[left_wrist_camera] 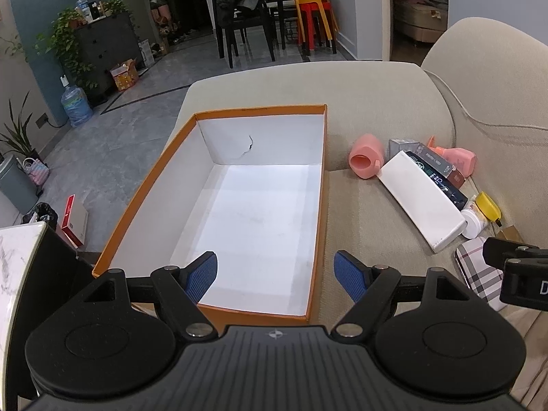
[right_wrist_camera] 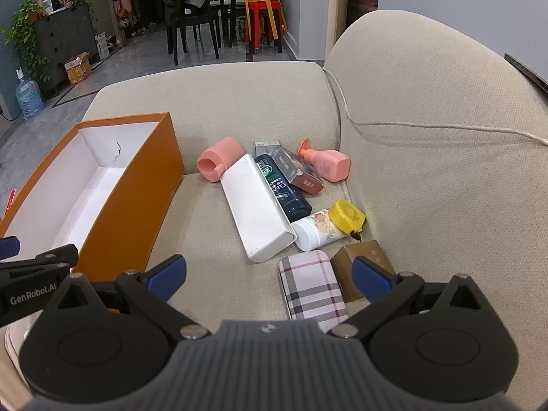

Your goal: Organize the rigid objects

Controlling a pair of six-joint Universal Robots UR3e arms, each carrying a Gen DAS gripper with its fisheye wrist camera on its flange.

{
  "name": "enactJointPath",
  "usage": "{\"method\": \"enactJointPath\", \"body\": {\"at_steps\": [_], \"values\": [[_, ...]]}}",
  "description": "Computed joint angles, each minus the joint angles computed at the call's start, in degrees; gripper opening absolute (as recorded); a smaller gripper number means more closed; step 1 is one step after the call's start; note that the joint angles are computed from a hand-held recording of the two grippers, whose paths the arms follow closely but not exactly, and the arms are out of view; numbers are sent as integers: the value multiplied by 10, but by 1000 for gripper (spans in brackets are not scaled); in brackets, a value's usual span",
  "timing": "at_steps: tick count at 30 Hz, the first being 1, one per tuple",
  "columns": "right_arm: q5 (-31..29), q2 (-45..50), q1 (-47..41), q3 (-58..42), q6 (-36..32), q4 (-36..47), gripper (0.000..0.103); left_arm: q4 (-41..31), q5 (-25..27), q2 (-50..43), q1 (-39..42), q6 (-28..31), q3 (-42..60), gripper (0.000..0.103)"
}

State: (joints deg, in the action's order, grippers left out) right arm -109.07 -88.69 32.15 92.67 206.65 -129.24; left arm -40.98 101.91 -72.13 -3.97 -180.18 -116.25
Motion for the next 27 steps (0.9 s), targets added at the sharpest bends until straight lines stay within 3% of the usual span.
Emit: {"method": "enactJointPath", "body": {"at_steps": [7, 10, 12, 15, 17, 20, 24, 27], "values": [[39, -12, -41, 19, -23, -3, 101, 10, -44, -14, 2, 45, 16, 91], [61, -22, -74, 34, -52, -3, 99, -9, -109, -25, 21, 69, 37, 80], [83, -29, -101, 43, -77, -3, 87, -32, -169, -38, 39, 83, 57, 72], [133, -34, -150, 51, -105, 3, 81, -60, -236, -80, 49, 85, 102, 59], [156, -25, -173, 45, -127, 6, 72, -66, -260, -114, 46, 72, 131, 49], [162, 9, -193, 25, -153, 3, 59, -94, -283, -194, 33, 38, 206, 41], [185, 65, -223, -12, -170, -2, 48, -114, -275, -294, 8, -4, 306, 41], [204, 114, -243, -55, -180, 4, 47, -120, -266, -362, -4, -45, 369, 41]]}}
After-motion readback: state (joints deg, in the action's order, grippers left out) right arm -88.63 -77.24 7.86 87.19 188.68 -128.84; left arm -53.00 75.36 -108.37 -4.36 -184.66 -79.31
